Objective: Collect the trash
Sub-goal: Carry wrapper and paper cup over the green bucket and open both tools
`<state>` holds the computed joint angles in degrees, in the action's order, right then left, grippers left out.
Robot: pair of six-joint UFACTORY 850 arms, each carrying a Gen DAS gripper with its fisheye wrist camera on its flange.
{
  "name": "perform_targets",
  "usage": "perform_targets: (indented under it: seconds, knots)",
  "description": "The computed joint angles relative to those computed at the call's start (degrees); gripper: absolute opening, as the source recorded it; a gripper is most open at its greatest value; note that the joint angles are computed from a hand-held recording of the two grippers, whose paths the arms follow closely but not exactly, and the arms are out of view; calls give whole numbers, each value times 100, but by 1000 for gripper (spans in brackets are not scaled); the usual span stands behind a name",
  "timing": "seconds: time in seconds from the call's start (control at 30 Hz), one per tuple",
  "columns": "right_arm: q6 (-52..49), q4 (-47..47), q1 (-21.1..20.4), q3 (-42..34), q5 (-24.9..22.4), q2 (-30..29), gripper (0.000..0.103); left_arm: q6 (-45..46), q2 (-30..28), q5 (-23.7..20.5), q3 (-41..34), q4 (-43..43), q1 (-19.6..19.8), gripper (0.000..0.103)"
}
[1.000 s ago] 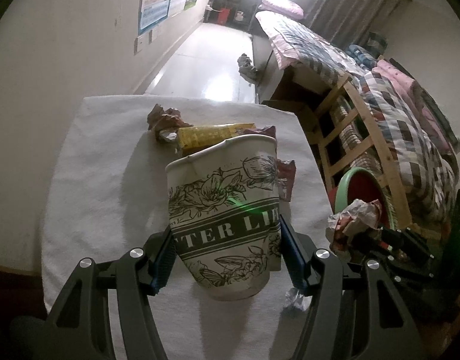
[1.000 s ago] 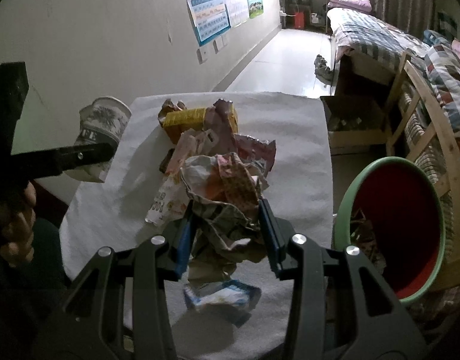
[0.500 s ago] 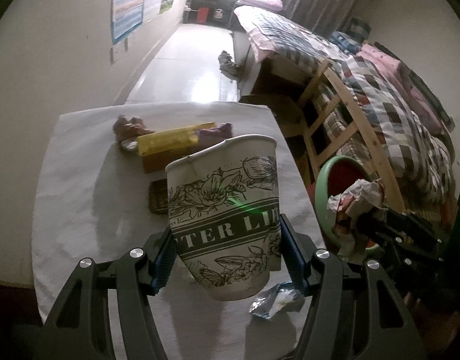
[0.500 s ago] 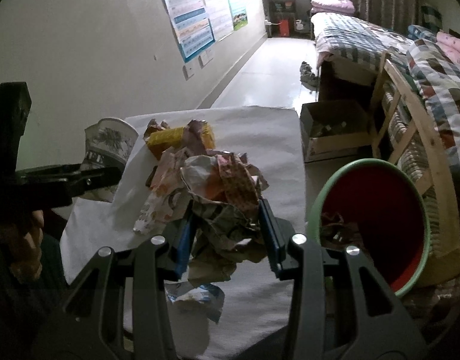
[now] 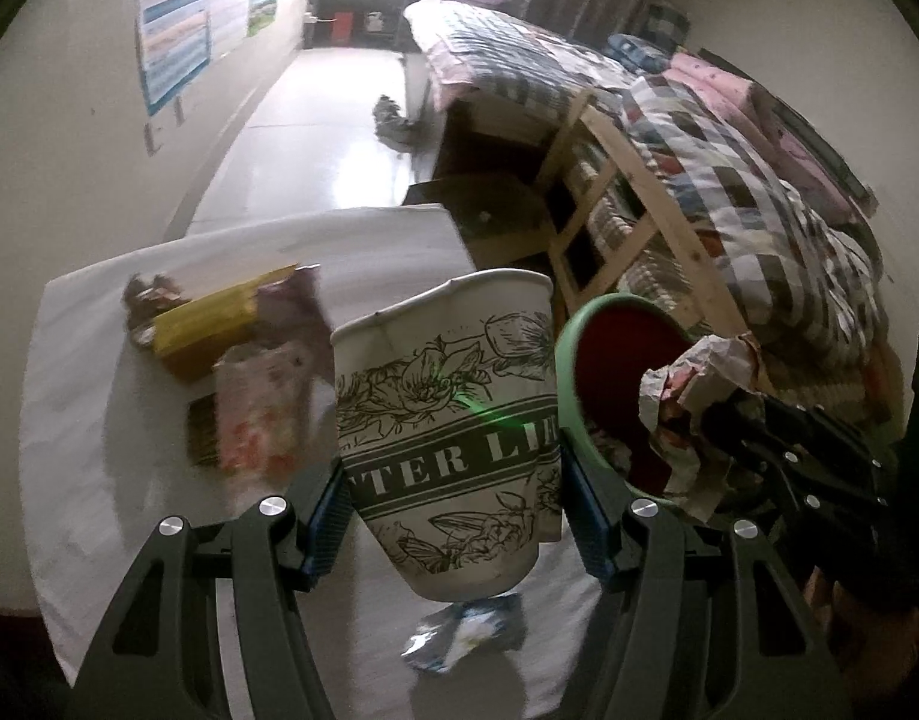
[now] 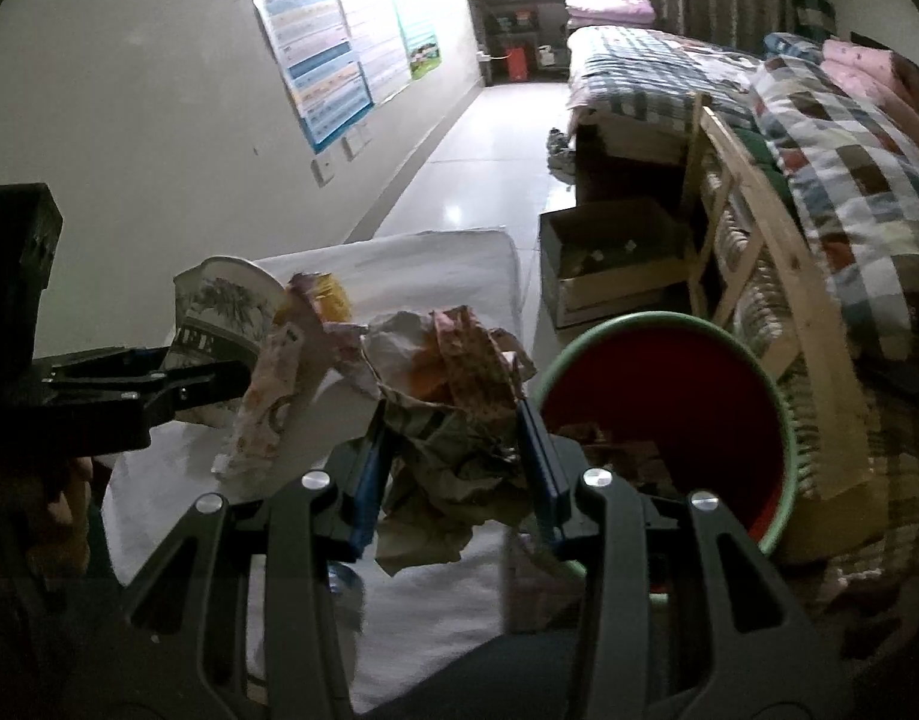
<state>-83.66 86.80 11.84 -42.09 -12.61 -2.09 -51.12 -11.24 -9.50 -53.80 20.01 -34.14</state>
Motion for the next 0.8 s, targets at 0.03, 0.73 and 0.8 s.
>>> perform_targets:
  seconds: [0.03, 0.73, 0.8]
  knots:
    - [-4, -3, -43, -3, 1, -6, 40, 184, -96, 1, -111, -173, -47, 59]
    - [-124, -120, -1389, -181, -162, -671, 40, 4655, -1870, -462, -2146, -4172, -567, 59]
    - [-167, -69, -1455, -247, -187, -802, 40, 5240, -2047, -601, -2332, -4671, -571, 60]
